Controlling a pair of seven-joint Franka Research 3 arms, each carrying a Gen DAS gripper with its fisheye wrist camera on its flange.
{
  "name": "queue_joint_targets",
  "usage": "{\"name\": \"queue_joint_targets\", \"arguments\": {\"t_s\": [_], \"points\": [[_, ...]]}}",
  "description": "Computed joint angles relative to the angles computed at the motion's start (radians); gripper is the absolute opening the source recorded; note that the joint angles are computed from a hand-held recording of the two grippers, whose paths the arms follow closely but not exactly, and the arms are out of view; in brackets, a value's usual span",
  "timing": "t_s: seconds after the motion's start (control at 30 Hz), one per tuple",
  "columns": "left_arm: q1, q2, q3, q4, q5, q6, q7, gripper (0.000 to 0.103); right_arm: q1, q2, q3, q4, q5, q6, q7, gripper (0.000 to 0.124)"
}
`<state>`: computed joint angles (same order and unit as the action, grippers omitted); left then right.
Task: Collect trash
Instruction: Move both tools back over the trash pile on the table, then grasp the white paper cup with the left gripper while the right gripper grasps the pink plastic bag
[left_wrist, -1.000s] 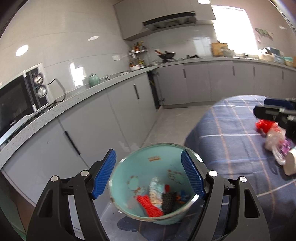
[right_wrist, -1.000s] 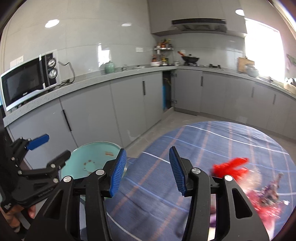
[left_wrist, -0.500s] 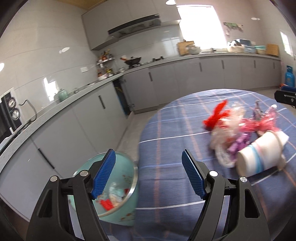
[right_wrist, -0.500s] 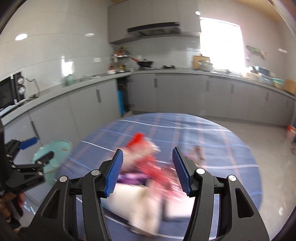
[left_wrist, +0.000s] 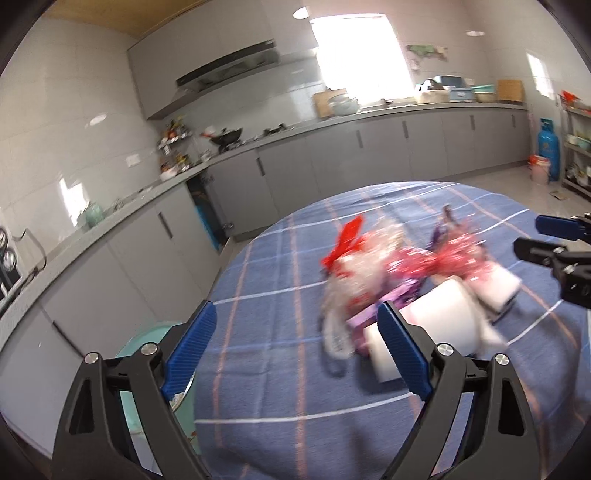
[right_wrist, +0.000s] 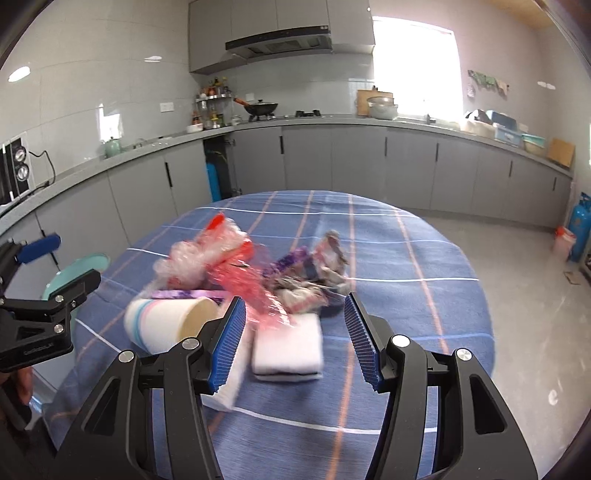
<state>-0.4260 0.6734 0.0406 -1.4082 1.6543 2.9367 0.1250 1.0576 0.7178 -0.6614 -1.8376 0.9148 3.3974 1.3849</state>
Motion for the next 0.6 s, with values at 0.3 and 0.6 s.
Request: {"name": "queue_joint_targets", "arguments": {"t_s": [0.3, 0.6], "points": [[-0.072, 0.108, -0.007, 0.125, -0.176, 0.033, 0.246, 0.091, 0.011, -0.020, -0.004, -0.072, 0.094, 0.039, -0.039, 0.057], [-0.077, 0.143, -0.006, 0.123, -0.431, -0.013, 0.539, 0.091, -0.125, -0.069, 0.164, -0.068, 0.106, 0.120, -0.096, 0.061]]}}
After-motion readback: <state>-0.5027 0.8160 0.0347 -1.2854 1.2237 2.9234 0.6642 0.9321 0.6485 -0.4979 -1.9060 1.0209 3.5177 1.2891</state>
